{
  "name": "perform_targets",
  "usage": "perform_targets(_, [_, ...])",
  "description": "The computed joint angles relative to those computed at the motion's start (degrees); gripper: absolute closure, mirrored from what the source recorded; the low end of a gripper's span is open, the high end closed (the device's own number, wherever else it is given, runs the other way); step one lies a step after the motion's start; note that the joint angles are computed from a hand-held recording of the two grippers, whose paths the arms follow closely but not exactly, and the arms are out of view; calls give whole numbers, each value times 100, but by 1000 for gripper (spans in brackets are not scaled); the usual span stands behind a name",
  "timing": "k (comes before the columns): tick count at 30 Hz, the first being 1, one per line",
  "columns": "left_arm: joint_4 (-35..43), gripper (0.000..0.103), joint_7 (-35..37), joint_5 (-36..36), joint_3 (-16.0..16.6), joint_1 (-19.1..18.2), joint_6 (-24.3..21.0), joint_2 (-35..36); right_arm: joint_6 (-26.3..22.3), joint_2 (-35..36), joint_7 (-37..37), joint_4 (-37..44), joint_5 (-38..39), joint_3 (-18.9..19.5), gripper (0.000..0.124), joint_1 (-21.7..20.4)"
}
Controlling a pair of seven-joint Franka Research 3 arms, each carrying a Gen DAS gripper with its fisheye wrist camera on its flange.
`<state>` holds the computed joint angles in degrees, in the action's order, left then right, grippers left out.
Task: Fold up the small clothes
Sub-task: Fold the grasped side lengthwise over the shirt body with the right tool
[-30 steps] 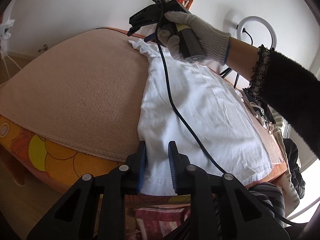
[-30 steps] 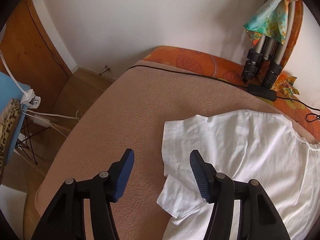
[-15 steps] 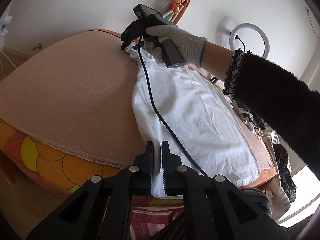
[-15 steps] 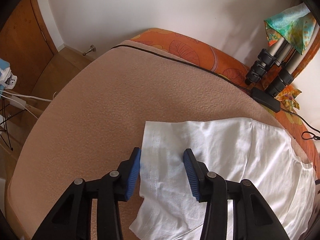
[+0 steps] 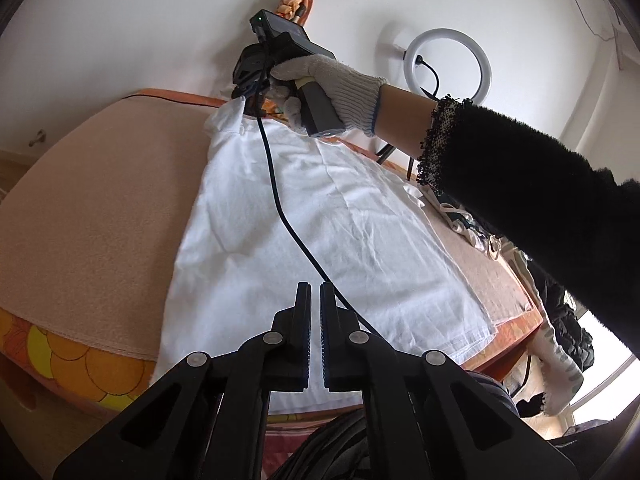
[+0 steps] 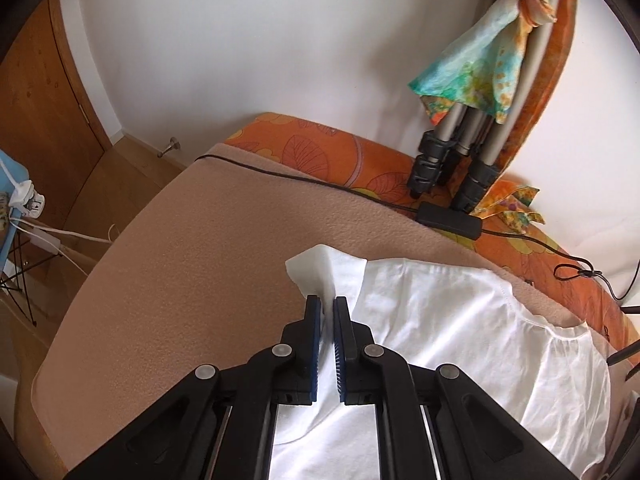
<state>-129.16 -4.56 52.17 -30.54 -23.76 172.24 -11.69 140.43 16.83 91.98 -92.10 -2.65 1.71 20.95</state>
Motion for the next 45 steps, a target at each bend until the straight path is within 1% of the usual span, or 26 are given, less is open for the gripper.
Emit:
perform_targets(2, [191, 101, 223, 17, 8, -64, 50, 198, 98, -167, -54, -160, 49, -38, 120, -93])
perform_targets(3, [253, 101, 379, -25, 27, -138, -62, 242, 113, -245, -76, -224, 70, -54, 120, -143])
perform_targets(4, [287, 101, 427, -11, 16, -183, -292, 221, 125, -313, -79, -287, 106, -66, 120, -194])
perform_targets(5, [282, 101, 377, -16, -6, -224, -629, 139, 147, -375, -109, -360, 186, -63, 121, -257])
perform_targets(7, [124, 99, 139, -118, 9, -282, -1138, -125, 161, -442, -218, -449, 366, -44, 121, -375])
perform_targets(8, [31, 94, 83, -222, 13, -312, -1445, -270, 187, -494, -251, -533, 408, -46, 121, -415])
perform_targets(9, [-14, 84, 88, -315, -13, -341, -1844, -383, 186, -500, -275, -547, 436, -41, 121, -440])
perform_targets(10, [-91, 76, 170, -455, 15, -395, -2102, -479, 211, -518, -305, -589, 458, -37, 121, -461])
perform_targets(11, [-190, 62, 292, -607, 87, -449, -2202, -552, 222, -522, -329, -599, 470, -29, 121, -471])
perform_targets(12, [-285, 57, 477, -801, 192, -512, -2200, -588, 242, -523, -348, -604, 474, -25, 121, -478])
perform_targets(13, [-345, 56, 718, -1056, 294, -589, -2225, -587, 262, -521, -385, -608, 491, -19, 121, -489])
perform_targets(14, [-403, 56, 901, -1268, 372, -635, -2222, -579, 279, -519, -420, -602, 508, -9, 121, -493])
perform_targets(17, [-484, 56, 1062, -1601, 414, -628, -2167, -497, 342, -550, -395, -626, 467, 2, 121, -457])
perform_targets(21, [-583, 56, 1056, -1669, 398, -560, -1770, -393, 336, -534, -380, -582, 400, 0, 121, -425])
perform_targets(22, [-584, 56, 948, -1518, 316, -486, -1769, -407, 334, -530, -360, -574, 378, -6, 121, -419])
perform_targets(24, [-530, 58, 965, -1453, 278, -473, -1725, -347, 339, -532, -364, -576, 376, -12, 121, -428])
perform_targets(25, [-531, 61, 1013, -1450, 291, -487, -1666, -328, 343, -534, -367, -578, 372, -17, 121, -433])
perform_targets(26, [-531, 85, 1058, -1431, 293, -498, -1615, -309, 349, -544, -373, -589, 384, -18, 121, -443])
perform_targets(27, [-531, 101, 1186, -1493, 341, -534, -1555, -281, 350, -545, -366, -589, 388, -22, 121, -450])
perform_targets(28, [-541, 101, 1112, -1418, 305, -497, -1514, -299, 357, -552, -362, -598, 395, -25, 121, -458])
perform_targets(31, [-624, 101, 894, -1228, 274, -370, -1050, -419, 388, -577, -393, -630, 426, -22, 121, -481])
perform_targets(34, [-496, 101, 981, -1124, 241, -311, -705, -398, 400, -602, -420, -650, 410, -37, 121, -505])
perform_targets(37, [-207, 101, 1540, -1308, 316, -461, -401, -156, 449, -660, -483, -703, 502, -39, 121, -563])
perform_targets(39, [68, 101, 2172, -1570, 425, -654, -246, 126, 498, -707, -558, -763, 614, -37, 121, -620])
perform_targets(42, [563, 101, 3319, -2033, 530, -955, -255, 601, 598, -784, -677, -918, 799, -53, 121, -723])
perform_targets(45, [903, 101, 4699, -3043, 637, -1236, -264, 1005, 703, -850, -675, -1120, 964, -107, 121, -844])
